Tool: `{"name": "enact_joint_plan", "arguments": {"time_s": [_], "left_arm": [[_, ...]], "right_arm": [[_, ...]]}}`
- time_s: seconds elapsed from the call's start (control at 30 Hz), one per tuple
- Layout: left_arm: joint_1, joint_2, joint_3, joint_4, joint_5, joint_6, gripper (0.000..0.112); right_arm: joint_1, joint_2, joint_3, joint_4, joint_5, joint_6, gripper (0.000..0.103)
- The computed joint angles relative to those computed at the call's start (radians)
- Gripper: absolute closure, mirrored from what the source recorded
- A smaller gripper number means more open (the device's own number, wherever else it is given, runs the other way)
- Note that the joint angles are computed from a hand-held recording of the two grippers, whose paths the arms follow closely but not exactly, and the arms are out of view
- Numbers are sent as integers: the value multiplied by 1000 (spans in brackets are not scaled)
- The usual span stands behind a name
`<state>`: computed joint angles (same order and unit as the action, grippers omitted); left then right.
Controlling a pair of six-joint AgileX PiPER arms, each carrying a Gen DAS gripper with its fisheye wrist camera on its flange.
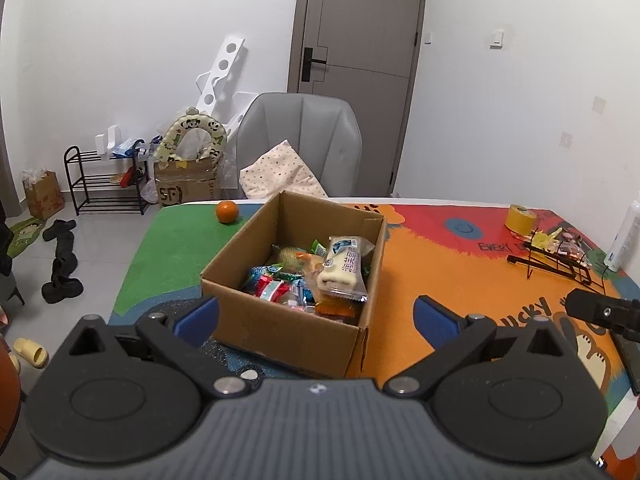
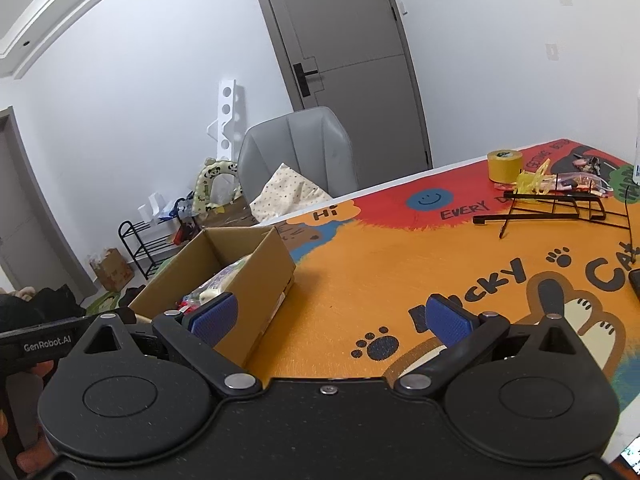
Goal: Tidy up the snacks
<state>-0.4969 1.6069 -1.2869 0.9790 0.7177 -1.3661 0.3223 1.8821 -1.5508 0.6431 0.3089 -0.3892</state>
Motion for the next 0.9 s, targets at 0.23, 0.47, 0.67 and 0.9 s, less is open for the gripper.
{"name": "enact_joint_plan", "arguments": {"time_s": [0.23, 0.47, 0.67, 0.9], "left_arm": [[-14, -43, 11, -41, 17, 38, 9], [-58, -87, 2, -77, 63, 95, 9], [-87, -119, 6, -116, 89, 161, 9], [-106, -163, 33, -103, 108, 153, 9]], "right_arm": [[0, -56, 55, 16, -13, -27, 0], [-5, -137, 119, 32, -9, -57, 0], [-11, -176, 141, 53, 34, -97, 0], [9, -202, 148, -25, 41, -39, 0]]}}
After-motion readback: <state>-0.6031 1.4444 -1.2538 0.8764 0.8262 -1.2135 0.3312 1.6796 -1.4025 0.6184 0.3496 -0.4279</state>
